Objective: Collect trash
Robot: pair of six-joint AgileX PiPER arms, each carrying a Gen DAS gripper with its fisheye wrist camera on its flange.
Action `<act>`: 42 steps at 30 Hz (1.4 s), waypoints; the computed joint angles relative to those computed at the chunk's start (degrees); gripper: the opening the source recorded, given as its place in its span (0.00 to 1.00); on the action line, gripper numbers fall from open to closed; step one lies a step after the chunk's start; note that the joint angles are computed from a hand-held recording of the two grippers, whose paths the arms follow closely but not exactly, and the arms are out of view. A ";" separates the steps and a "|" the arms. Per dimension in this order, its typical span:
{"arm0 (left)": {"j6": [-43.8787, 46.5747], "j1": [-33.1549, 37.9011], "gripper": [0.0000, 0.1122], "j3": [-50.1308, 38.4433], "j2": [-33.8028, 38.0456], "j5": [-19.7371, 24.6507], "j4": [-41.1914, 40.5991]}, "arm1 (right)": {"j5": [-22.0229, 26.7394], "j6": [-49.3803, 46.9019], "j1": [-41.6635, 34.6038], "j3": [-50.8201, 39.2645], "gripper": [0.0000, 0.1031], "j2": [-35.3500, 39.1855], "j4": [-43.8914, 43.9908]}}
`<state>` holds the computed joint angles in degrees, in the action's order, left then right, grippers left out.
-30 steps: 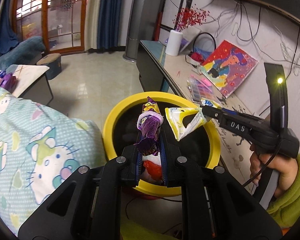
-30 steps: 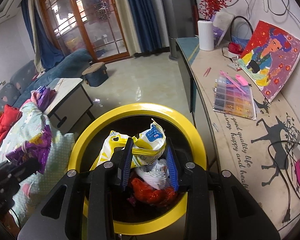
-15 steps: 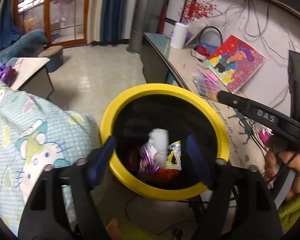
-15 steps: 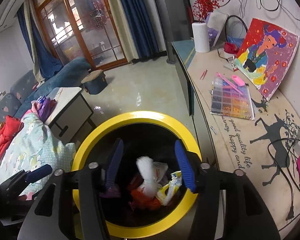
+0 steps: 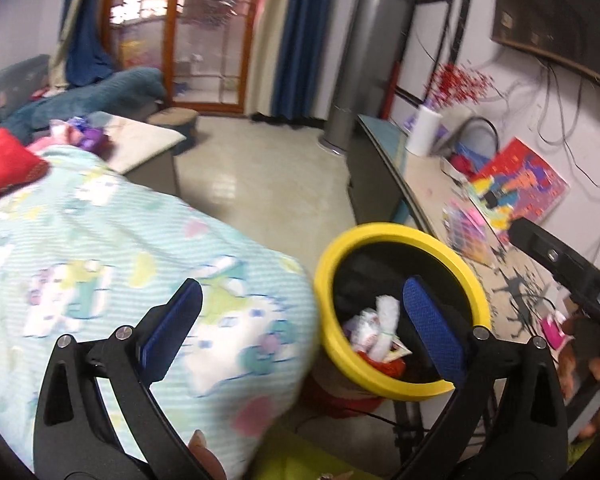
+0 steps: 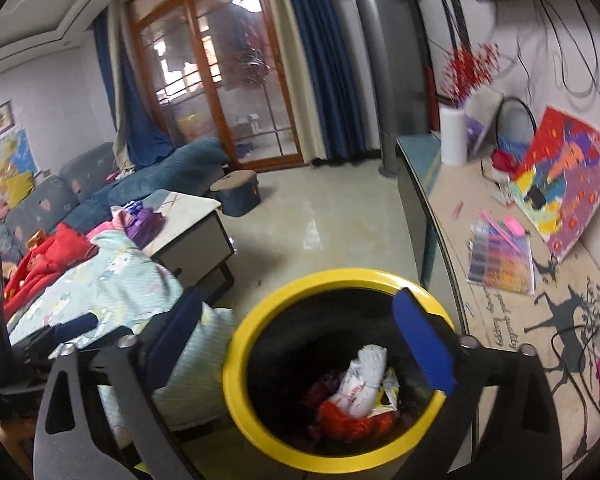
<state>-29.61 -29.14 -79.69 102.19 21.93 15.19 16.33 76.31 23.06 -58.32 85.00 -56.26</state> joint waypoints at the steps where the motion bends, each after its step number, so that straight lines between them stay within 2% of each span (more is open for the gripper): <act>1: -3.22 0.35 0.82 1.68 -1.56 -0.57 3.17 | 0.72 0.81 1.53 -0.14 0.94 -0.20 -0.92; 5: -10.77 2.35 0.82 6.56 -6.74 -1.00 9.32 | 5.53 -2.12 8.52 -2.42 0.94 0.41 0.34; 8: -19.26 2.84 0.82 10.76 -10.90 -1.12 17.81 | 8.22 0.61 13.47 -2.93 0.94 0.63 -1.79; 13: -30.49 2.63 0.82 17.82 -17.82 -0.71 29.18 | 15.55 16.00 22.55 -1.30 0.94 -0.24 -16.23; 16: -33.82 3.08 0.82 22.07 -21.54 -1.96 32.96 | 18.49 21.50 25.72 0.21 0.94 -0.64 -21.34; 19: -39.85 2.25 0.82 26.10 -24.80 -1.58 39.33 | 19.40 25.43 26.92 1.45 0.94 -1.15 -24.56; 24: -49.32 0.29 0.82 31.19 -28.88 -1.32 48.87 | 24.70 32.14 30.38 3.14 0.94 -0.99 -30.92; 27: -52.92 -0.68 0.82 32.45 -29.88 -0.51 52.28 | 26.32 33.39 31.52 3.66 0.94 -0.74 -32.64; 32: -56.19 -0.69 0.82 33.59 -30.75 -0.69 55.10 | 26.01 32.28 31.33 3.15 0.94 -0.23 -31.66; 42: -56.07 -0.50 0.82 33.58 -31.21 -0.73 54.69 | 24.99 32.10 30.63 3.50 0.94 -0.03 -31.62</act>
